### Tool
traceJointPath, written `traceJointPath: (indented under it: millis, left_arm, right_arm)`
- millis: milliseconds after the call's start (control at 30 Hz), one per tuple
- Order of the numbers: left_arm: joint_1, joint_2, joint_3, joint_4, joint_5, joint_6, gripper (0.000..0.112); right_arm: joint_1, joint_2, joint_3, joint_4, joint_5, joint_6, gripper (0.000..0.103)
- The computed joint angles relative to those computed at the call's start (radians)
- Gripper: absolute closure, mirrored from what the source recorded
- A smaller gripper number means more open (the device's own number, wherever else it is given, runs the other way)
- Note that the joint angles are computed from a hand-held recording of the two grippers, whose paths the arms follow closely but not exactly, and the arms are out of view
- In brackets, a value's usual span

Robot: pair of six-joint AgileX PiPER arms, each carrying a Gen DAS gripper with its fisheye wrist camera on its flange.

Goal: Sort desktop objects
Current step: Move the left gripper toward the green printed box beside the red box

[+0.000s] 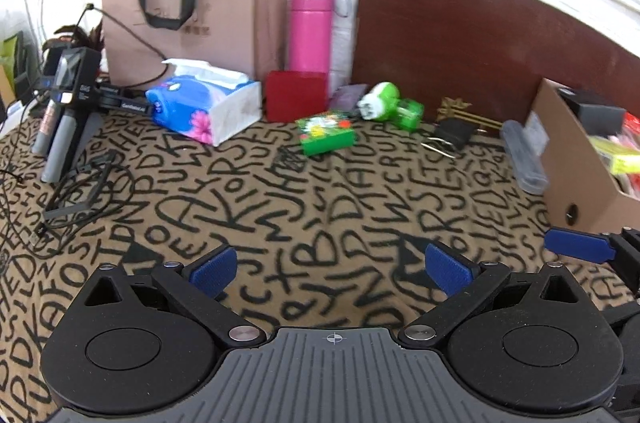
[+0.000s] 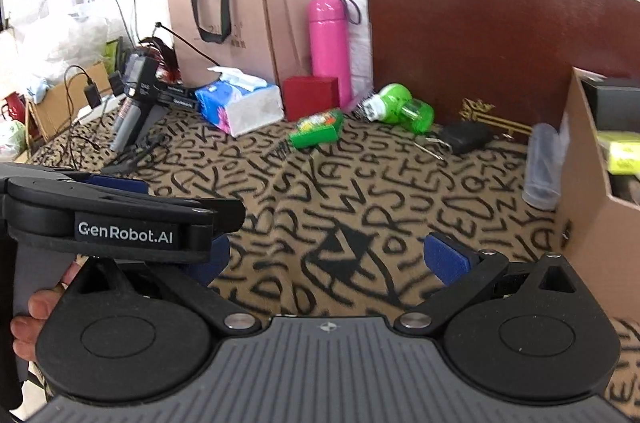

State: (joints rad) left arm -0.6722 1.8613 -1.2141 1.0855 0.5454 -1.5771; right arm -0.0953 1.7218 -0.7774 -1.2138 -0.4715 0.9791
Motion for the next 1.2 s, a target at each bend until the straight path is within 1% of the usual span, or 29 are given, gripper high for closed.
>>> traceJointPath:
  millis: [67, 133, 200, 233, 333, 467, 567, 633, 733, 833, 900, 1067, 1200]
  left_arm:
    - [0.021, 0.021, -0.023, 0.001, 0.015, 0.014, 0.009]
    - [0.045, 0.044, -0.048, 0.002, 0.013, 0.045, 0.009]
    - [0.072, 0.066, -0.072, -0.004, -0.006, 0.086, 0.009]
    - [0.083, 0.075, -0.08, 0.006, -0.015, 0.089, 0.009]
    - [0.119, 0.112, -0.127, -0.031, -0.037, 0.142, 0.009]
    - [0.155, 0.16, -0.2, -0.092, -0.039, 0.231, 0.009]
    - [0.179, 0.19, -0.245, -0.128, -0.052, 0.29, 0.009]
    - [0.197, 0.206, -0.273, -0.166, -0.067, 0.338, 0.009]
    - [0.24, 0.23, -0.314, -0.286, -0.116, 0.469, 0.009]
    - [0.274, 0.259, -0.357, -0.386, -0.148, 0.58, 0.009]
    - [0.293, 0.284, -0.393, -0.46, -0.161, 0.66, 0.009]
    - [0.331, 0.371, -0.538, -0.67, -0.132, 0.891, 0.009]
    - [0.356, 0.459, -0.684, -0.84, -0.081, 1.08, 0.011]
  right_arm:
    - [0.028, 0.021, -0.04, -0.007, 0.03, 0.011, 0.001]
    - [0.051, 0.05, -0.082, -0.025, 0.05, 0.03, 0.001]
    - [0.049, 0.091, -0.129, -0.096, 0.017, 0.094, 0.001]
    - [0.05, 0.108, -0.153, -0.132, 0.017, 0.134, 0.001]
    - [0.059, 0.156, -0.226, -0.211, 0.013, 0.235, 0.001]
    - [0.095, 0.204, -0.298, -0.217, 0.064, 0.232, 0.001]
    - [0.12, 0.25, -0.372, -0.267, 0.102, 0.272, 0.001]
    - [0.13, 0.284, -0.419, -0.299, 0.11, 0.295, 0.001]
    - [0.141, 0.331, -0.481, -0.315, 0.108, 0.306, 0.0]
    - [0.151, 0.379, -0.55, -0.37, 0.103, 0.355, 0.0]
    - [0.156, 0.41, -0.592, -0.381, 0.099, 0.357, 0.0]
    - [0.17, 0.488, -0.695, -0.424, 0.113, 0.368, 0.0]
    - [0.179, 0.553, -0.787, -0.499, 0.126, 0.414, 0.0]
